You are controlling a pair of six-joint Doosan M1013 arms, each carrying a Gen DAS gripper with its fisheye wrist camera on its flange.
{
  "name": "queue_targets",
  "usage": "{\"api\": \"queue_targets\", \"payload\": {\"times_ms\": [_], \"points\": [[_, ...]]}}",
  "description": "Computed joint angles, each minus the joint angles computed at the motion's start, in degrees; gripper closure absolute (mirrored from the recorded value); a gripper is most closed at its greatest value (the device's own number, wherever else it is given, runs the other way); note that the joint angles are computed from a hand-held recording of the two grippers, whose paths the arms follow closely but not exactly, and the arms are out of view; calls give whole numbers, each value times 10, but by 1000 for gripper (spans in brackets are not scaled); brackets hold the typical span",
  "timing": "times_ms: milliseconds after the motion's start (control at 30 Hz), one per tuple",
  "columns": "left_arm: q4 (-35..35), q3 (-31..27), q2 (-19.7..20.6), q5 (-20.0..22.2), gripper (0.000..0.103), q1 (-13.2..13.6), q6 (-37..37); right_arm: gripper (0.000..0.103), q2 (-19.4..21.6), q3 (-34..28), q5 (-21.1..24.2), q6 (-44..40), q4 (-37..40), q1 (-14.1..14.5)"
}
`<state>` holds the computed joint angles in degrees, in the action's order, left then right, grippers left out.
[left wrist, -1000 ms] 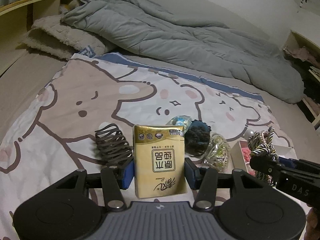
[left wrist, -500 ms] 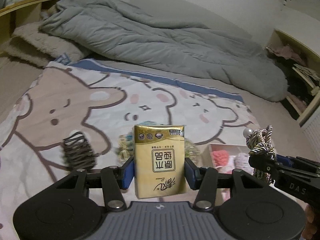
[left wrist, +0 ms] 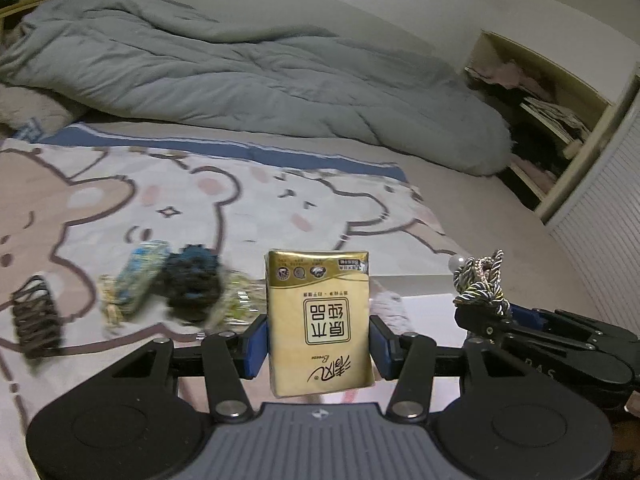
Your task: Organize objects
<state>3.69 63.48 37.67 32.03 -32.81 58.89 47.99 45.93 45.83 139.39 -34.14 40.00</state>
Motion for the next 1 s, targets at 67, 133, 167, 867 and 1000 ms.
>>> {"api": "queue_targets", "payload": {"times_ms": [67,133,167,867,1000], "points": [[-16,-12,8,0,51,-3,16,68,-7,14,1,15,-12,-3],[-40,-22,17,-4,51,-6,36,68,-13,26,-1,31,-22,-6],[-56,-28,21,-6,51,-6,47,68,-16,32,-3,40,-27,-9],[-352,-164,137,-1,51,-15,247,68,-31,91,14,107,-101,-42],[-385,-199,166,13,51,-14,254,68,-31,102,15,122,-103,-50]]}}
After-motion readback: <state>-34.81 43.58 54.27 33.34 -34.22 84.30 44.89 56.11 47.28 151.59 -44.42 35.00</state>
